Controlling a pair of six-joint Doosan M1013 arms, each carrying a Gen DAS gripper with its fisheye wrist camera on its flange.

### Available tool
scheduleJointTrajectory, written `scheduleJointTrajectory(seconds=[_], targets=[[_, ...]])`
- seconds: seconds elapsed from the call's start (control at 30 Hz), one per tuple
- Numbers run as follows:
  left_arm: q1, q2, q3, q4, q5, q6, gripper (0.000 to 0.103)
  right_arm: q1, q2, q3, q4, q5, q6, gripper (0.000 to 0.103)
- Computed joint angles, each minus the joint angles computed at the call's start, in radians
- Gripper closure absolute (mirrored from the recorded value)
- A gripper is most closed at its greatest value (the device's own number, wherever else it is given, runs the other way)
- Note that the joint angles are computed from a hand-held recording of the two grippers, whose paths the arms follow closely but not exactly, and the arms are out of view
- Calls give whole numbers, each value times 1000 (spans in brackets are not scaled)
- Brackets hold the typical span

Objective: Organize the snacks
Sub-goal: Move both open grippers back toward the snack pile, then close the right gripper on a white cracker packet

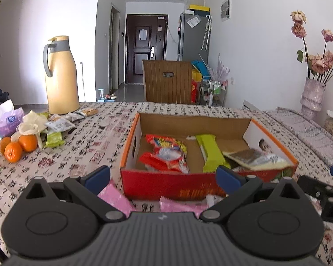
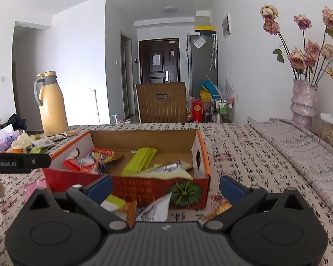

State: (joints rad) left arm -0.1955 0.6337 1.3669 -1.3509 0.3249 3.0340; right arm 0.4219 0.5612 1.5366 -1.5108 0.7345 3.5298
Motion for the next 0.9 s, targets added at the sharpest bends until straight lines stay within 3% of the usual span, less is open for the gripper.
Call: scheduleJointTrajectory(seconds=[0.5,0.7,0.9], targets=[[12,22,28,92,-5,-57,0,5,-10,55,55,-12,26,0],[12,24,47,-67,2,123,0,3,-6,57,88,-12,14,0],[10,28,47,-62,4,119,0,3,-3,55,92,-11,14,0]])
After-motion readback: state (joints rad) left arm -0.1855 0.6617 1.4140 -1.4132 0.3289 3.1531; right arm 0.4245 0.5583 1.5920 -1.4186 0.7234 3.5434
